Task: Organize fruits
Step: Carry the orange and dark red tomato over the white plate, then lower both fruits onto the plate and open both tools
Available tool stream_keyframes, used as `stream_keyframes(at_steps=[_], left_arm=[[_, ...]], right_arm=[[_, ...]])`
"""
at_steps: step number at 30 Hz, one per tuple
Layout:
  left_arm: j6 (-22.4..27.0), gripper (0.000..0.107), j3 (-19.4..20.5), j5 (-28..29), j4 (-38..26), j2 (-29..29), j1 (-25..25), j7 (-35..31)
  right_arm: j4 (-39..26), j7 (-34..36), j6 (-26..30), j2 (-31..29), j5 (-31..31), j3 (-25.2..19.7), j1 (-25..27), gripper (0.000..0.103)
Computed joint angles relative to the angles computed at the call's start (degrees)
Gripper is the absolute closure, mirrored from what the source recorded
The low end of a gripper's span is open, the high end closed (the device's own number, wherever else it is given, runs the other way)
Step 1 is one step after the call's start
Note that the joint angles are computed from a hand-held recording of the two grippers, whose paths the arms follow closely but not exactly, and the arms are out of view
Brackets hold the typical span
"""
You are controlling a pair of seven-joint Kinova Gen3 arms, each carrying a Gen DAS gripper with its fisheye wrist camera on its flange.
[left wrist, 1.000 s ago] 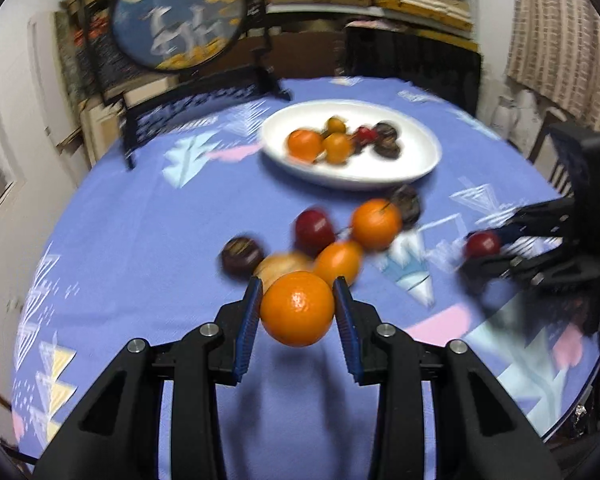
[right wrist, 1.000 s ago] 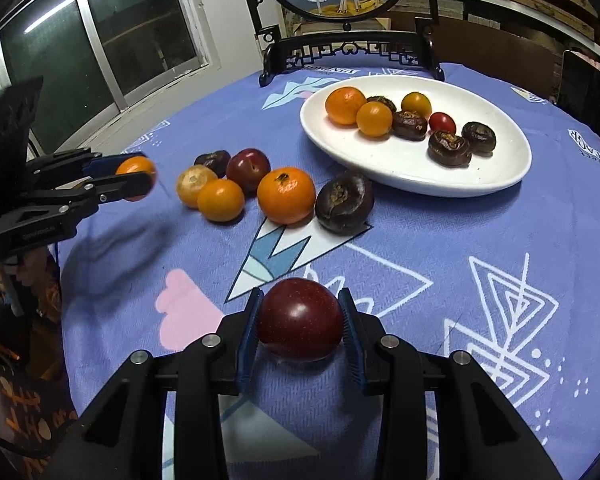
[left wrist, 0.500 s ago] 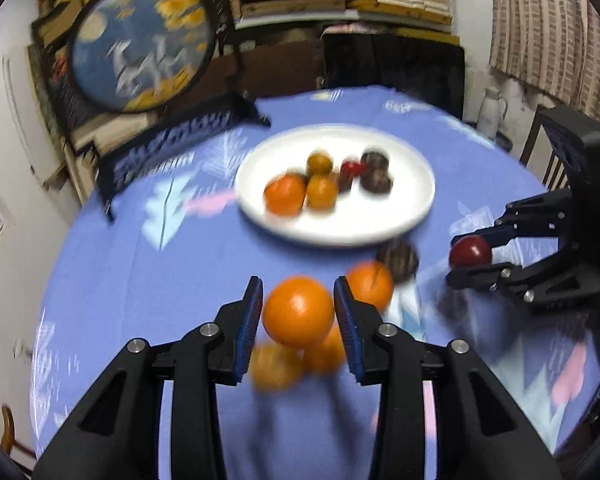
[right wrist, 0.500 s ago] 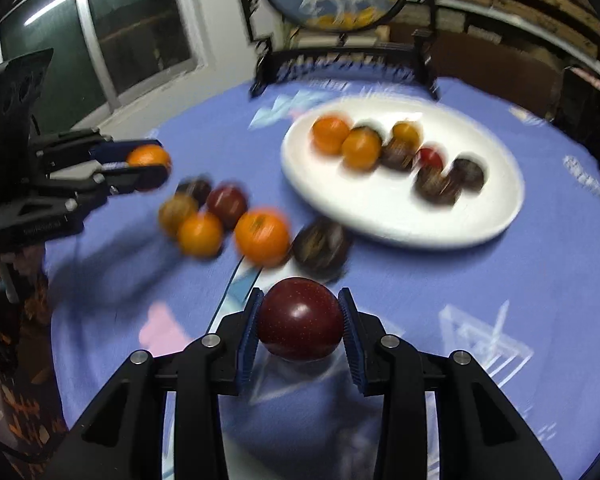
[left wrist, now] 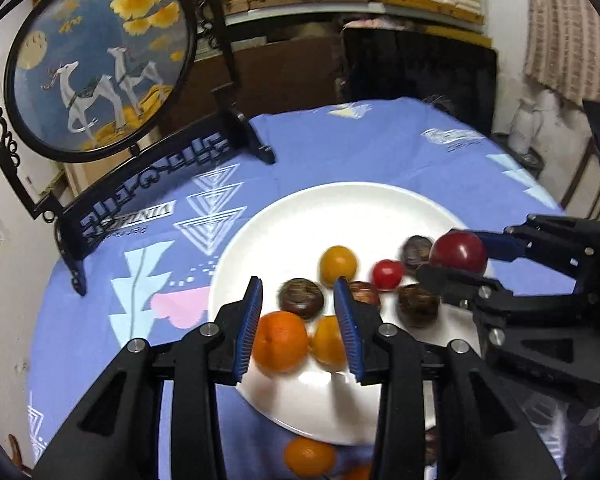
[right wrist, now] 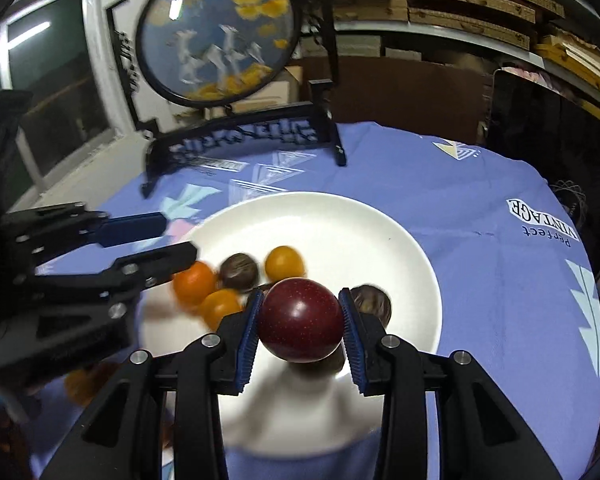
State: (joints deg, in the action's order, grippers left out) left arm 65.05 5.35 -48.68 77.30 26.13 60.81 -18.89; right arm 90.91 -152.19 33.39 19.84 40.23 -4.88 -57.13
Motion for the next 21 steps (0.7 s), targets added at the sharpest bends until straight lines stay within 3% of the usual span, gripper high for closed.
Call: stream_keyframes(at_steps=[3,6,8,10,15,17,19,21], left_arm=[[-2.95,0.071,1.16,1.15,5.48,-3.73,-1.03,-0.70],[-7.16,0.069,6.50,4.84,12.18,-8.46,-4.50,-7.27],[-9.13,0.065,7.38,7.26,15.26,-10.30,-4.33,-10.86],[-8.77,0.061,8.99,10.07,15.61,-9.81,-5.32,-14.62],[-7.83,0.061,7.33,14.94,12.22,-5.51,-6.32,-18.73],[-9.74,0.064,6.86,17.89,12.05,-5.53,-8.03,-19.06],[-11.18,0.073,6.61,21.04,12.38,-5.77,-9.57,-20.05],[-13.08,0.074,6.75,23.73,13.78,-6.93,-10.80,-21.09]], right_arm=[[2.18,1.34,-4.29,-0.47,-2.61,-1.01,1.92,0.065],[5.08,1.02,-6.57,-1.94,-2.39,-0.30,1.36,0.065],[7.13,1.23,-9.20,-3.09,-3.42,-0.40,2.19,0.065],[7.32,1.23,-10.12,-3.25,-3.87,-0.27,2.13,0.065],[6.77,2.42,-10.08,-3.06,-4.13,-0.16,0.77,0.065],[6.95,2.38,-10.25,-3.26,-3.82,0.05,0.31,0.065],[7.10,1.55,-10.00,-3.46,-2.86,0.69,-0.47,0.065],[7.47,1.11,-10.28,-3.70,-2.60,0.67,-0.23,0.065]])
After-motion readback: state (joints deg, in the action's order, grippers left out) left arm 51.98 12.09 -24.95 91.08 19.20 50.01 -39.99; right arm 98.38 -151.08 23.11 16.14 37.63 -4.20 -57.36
